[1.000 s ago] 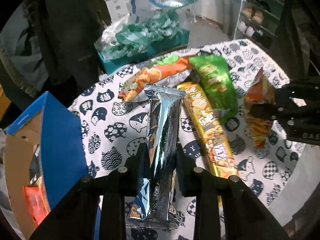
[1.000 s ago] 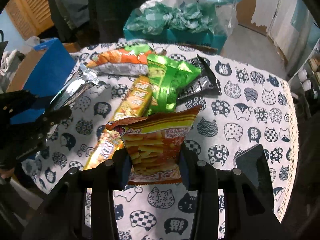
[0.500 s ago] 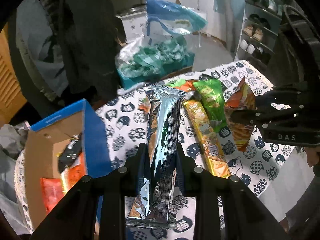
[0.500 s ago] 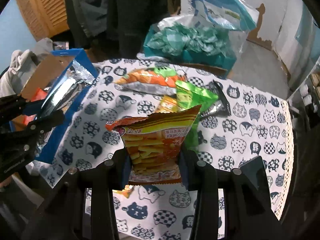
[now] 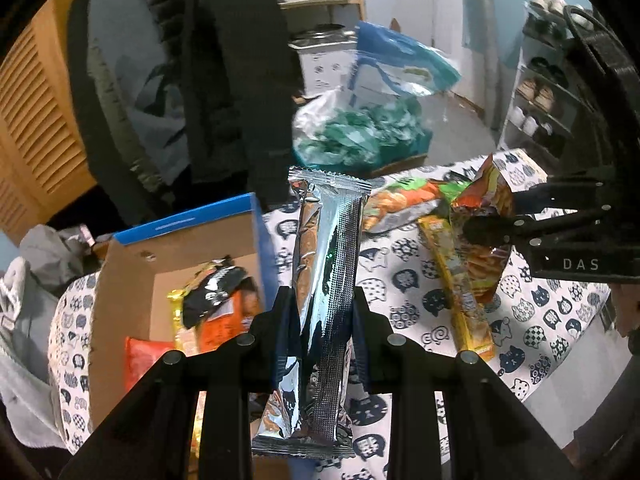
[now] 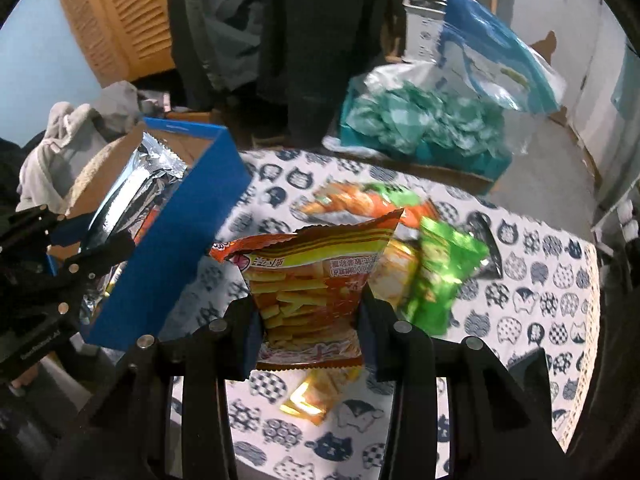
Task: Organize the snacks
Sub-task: 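Carry the silver bar and orange chip bag over the box and release them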
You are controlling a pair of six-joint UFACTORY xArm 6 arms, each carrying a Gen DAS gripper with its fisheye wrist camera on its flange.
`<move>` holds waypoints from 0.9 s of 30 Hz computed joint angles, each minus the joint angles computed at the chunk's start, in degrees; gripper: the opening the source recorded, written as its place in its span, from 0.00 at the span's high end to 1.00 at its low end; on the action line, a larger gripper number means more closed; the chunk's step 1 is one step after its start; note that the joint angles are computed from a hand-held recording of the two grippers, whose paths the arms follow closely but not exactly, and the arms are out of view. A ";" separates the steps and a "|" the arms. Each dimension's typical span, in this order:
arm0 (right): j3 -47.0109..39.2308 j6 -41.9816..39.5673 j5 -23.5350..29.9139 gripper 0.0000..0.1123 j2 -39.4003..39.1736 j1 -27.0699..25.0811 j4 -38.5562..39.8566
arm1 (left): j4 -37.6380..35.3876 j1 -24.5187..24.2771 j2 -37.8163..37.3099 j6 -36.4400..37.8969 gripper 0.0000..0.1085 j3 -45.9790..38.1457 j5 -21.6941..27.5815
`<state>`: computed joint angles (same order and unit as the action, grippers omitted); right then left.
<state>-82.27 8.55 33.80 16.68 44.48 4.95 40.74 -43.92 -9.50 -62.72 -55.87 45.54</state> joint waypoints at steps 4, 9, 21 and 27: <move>-4.19 -0.62 1.03 0.65 2.32 1.32 0.56 | 0.41 1.06 -3.61 -1.61 0.74 2.89 0.52; -10.41 -1.12 3.12 0.65 6.02 3.00 0.83 | 0.73 2.89 -8.71 -2.80 0.74 7.11 1.40; -32.33 -2.45 11.87 0.65 19.66 7.63 1.53 | -0.27 6.73 -18.31 -3.30 0.74 16.89 2.51; -47.31 -2.79 18.55 0.65 28.92 9.59 1.58 | 0.32 8.10 -22.39 -3.51 0.74 21.30 4.34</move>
<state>-129.58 5.76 52.35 45.59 54.06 6.53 41.06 -35.82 -31.89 -66.23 -34.57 49.88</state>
